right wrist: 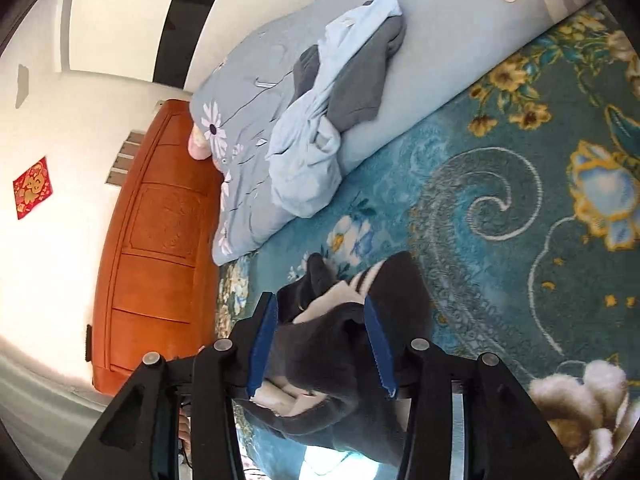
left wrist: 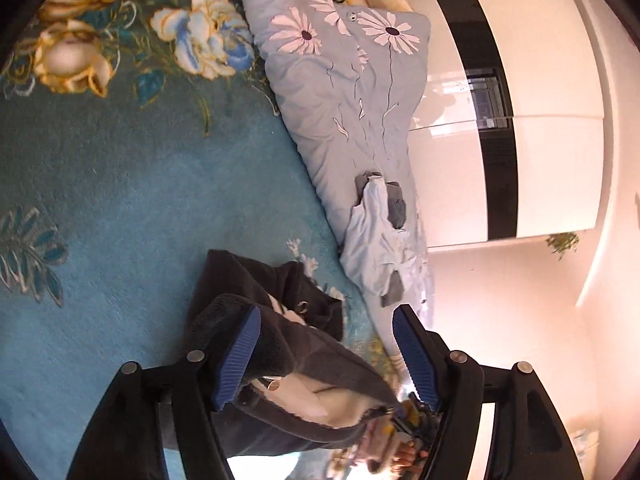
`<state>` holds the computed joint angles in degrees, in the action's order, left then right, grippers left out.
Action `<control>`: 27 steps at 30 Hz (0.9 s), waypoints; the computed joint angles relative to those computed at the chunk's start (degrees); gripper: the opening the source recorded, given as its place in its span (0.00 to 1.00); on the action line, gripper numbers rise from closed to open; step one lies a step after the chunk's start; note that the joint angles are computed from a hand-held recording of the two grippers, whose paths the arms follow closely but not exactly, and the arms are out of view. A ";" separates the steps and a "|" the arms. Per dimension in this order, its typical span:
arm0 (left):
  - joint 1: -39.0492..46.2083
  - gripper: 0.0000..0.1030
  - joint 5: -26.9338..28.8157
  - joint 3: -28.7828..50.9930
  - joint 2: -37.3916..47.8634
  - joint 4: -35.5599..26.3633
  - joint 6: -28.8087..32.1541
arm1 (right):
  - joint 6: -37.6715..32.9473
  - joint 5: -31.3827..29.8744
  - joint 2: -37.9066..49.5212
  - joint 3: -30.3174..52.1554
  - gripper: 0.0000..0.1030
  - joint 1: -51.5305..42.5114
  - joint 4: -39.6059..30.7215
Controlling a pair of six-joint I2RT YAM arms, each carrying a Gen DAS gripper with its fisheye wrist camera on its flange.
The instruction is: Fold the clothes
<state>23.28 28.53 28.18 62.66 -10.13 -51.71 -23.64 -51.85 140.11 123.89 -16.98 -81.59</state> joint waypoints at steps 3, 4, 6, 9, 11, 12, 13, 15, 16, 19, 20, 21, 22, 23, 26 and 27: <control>-5.56 0.70 -12.46 3.06 3.45 -11.80 10.63 | -3.09 9.63 -1.60 -4.82 0.45 0.50 2.20; -7.35 0.70 -15.11 2.98 6.07 -12.65 12.28 | -4.09 12.35 -2.54 -7.37 0.45 1.00 4.13; -10.39 0.70 -18.87 3.24 11.03 -13.63 14.67 | -5.52 15.86 -4.11 -11.89 0.45 2.23 8.00; -13.77 0.70 -21.24 5.57 16.17 -11.99 17.35 | -5.19 14.70 -4.69 -13.78 0.45 4.08 10.98; -14.34 0.70 -19.89 7.43 18.02 -9.16 18.14 | -3.81 13.13 -4.71 -13.21 0.46 5.42 13.11; -14.45 0.70 -18.89 8.43 19.07 -7.49 18.40 | -2.83 12.54 -4.39 -12.48 0.46 6.08 14.21; -14.61 0.70 -18.61 9.84 20.82 -6.30 18.69 | -1.94 12.07 -3.17 -10.45 0.47 6.71 13.49; -15.05 0.70 -18.79 13.19 24.67 -5.10 19.34 | -0.31 11.15 0.18 -4.90 0.47 7.89 10.40; -15.19 0.70 -19.19 14.70 26.57 -4.93 19.70 | -0.53 11.69 0.22 -3.86 0.47 8.30 10.08; -14.23 0.70 -20.03 17.70 31.00 -5.57 19.88 | -2.45 14.41 -1.43 -2.62 0.47 9.34 10.48; -13.59 0.70 -20.13 18.14 32.29 -5.51 19.57 | -2.65 14.82 -1.10 -1.51 0.48 9.29 9.81; -12.77 0.70 -19.27 17.58 32.95 -4.13 18.51 | -2.66 15.04 -0.44 -0.12 0.48 9.08 8.83; -11.90 0.70 -18.19 16.81 33.52 -2.43 17.28 | -2.19 14.22 0.25 0.77 0.48 8.77 8.26; -11.31 0.70 -16.47 15.57 33.51 -0.10 15.87 | -1.52 13.00 0.95 1.44 0.48 8.42 7.86; -10.38 0.70 -11.84 12.10 33.32 6.90 11.90 | 1.16 9.21 3.21 2.94 0.50 8.17 7.41; -10.84 0.70 -11.80 12.02 33.28 7.29 12.03 | 2.02 8.13 4.12 3.46 0.50 8.60 7.39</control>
<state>12.44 16.73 40.20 95.93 -2.84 -39.68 -21.62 -43.72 144.22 127.35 -8.38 -74.20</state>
